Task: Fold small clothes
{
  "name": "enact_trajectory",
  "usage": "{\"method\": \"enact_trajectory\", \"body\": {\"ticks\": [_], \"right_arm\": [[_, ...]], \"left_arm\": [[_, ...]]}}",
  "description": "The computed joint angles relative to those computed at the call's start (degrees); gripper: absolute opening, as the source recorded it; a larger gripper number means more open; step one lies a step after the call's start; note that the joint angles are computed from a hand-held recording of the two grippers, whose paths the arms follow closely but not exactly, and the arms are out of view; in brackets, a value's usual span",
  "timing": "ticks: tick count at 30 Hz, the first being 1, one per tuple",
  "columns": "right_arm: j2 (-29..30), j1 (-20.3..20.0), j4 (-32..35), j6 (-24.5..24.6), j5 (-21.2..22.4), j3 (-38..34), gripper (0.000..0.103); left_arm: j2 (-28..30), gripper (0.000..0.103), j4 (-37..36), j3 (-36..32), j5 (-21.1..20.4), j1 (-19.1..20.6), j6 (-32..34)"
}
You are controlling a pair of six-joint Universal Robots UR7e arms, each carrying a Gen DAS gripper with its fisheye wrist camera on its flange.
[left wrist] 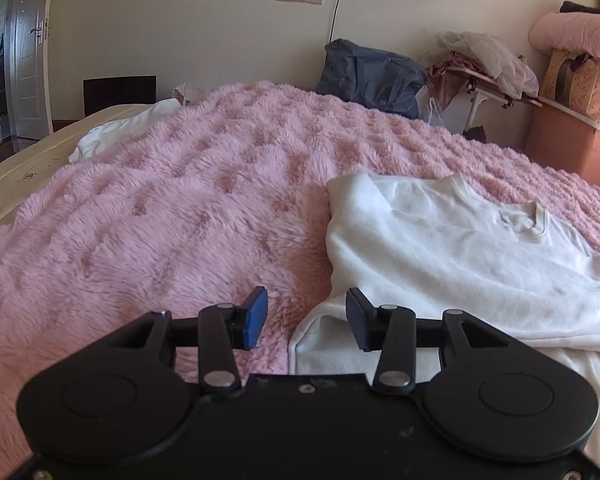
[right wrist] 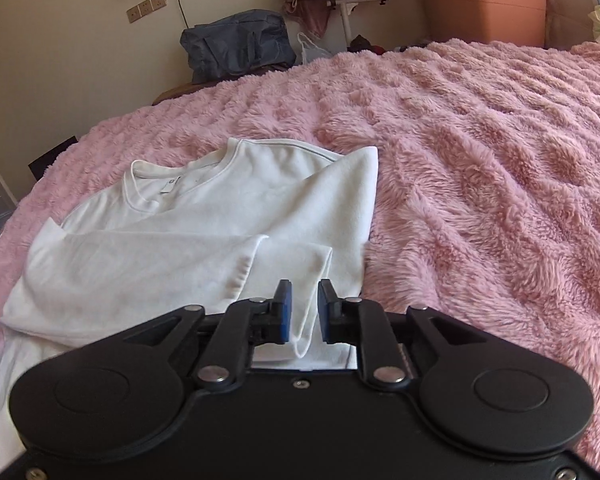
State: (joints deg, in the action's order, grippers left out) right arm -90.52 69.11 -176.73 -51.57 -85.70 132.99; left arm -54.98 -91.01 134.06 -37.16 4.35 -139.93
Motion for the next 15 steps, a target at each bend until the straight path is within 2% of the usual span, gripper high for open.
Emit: {"method": "enact_trajectory", "body": {"ticks": [1,2,5,7,9,10,11,13,15], "right_arm": [[-0.87,-0.33,1.01,-0.54,0.13,0.62,0.040],[-1.41,-0.63,1.57,-0.75,0.30,1.13,0.046],[-1.68,-1.28,1.61,-1.83,0.19,2.18,0.045],[-0.77,-1.25,2.20,-0.74,-0.54,1.72,0.045],[0.29,-1.03,3.96,0.51,-1.50,0.81,0.038],[0.69,-0.86,4.65,1.38,-2.03,0.49,0.020],[0.97,-0.72,5.08,1.90,-2.16,0.36,0.013],[0.84,-0.64,4.35,1.75,-1.89,0.83,0.010],[-0.13,-0.88,3.30,1.27,-1.05,1.80,0.008]], "left_arm": [[-0.16,0.045,0.22,-0.20,0.62,-0.05,-0.37],[-0.13,0.045,0.67,-0.56,1.16,0.07,-0.90],[-0.41,0.045,-0.71,-0.37,3.92,0.54,-0.95],[-0.74,0.045,-2.67,0.21,6.13,1.29,-0.08],[-1.08,0.046,-6.37,1.05,8.11,2.78,2.60],[-1.26,0.046,-8.86,1.40,8.18,3.85,4.35],[-1.39,0.046,-11.30,1.84,8.10,4.70,5.71],[-1.54,0.046,-16.25,3.07,7.29,6.16,7.33],[-1.54,0.046,-18.18,3.77,6.78,6.55,6.95]]}}
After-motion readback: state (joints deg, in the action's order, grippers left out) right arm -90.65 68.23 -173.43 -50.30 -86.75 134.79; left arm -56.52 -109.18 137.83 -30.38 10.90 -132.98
